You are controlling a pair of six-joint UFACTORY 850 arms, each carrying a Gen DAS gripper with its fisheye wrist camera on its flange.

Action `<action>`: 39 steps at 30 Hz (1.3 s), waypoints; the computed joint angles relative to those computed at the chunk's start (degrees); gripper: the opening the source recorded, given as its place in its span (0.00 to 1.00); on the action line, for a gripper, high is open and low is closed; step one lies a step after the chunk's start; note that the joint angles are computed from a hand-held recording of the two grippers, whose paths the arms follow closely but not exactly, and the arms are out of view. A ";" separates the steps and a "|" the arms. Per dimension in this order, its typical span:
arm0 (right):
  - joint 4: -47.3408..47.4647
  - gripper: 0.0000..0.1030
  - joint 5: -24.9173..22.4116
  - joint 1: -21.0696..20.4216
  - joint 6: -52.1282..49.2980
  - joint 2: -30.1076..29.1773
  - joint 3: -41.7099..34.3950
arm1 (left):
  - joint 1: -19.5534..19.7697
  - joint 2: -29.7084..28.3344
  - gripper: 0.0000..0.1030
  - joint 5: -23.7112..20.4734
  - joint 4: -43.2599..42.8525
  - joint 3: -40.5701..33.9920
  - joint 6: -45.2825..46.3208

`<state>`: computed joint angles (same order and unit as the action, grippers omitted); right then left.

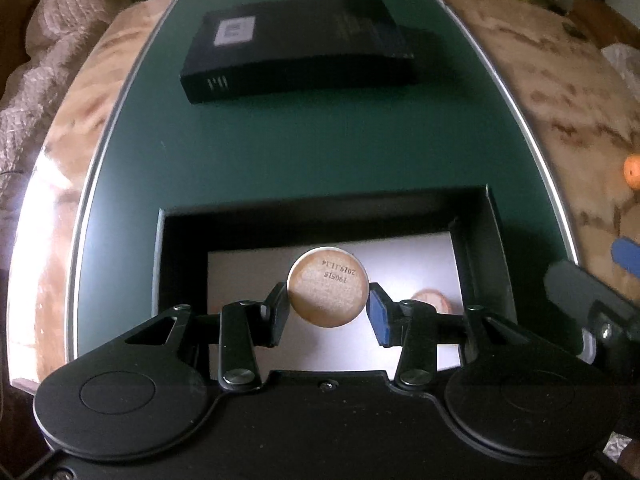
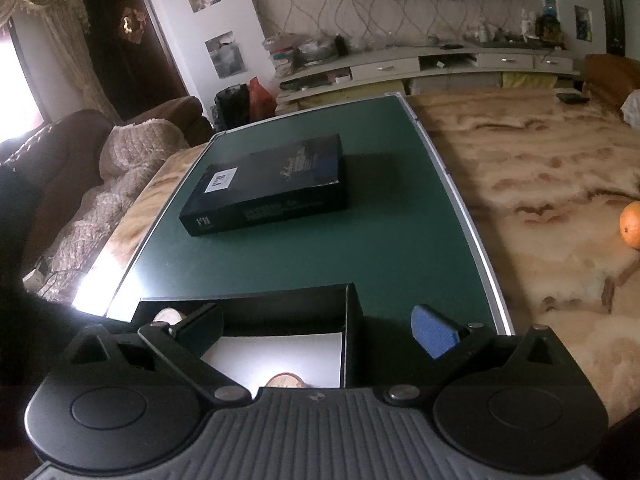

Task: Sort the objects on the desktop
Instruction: 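Lift the cream capsule with the left gripper and carry it over the tray, then lower the cream capsule between the two red capsules and open the left gripper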

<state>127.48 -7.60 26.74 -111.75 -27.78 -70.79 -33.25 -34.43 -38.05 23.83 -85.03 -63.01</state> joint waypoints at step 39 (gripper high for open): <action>6.06 1.00 0.49 0.31 -5.81 0.86 1.59 | 0.01 -2.90 0.40 -1.43 -8.40 1.05 4.80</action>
<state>133.55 -7.11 27.05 -117.57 -26.92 -69.20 -33.24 -37.33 -39.48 15.43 -83.97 -58.21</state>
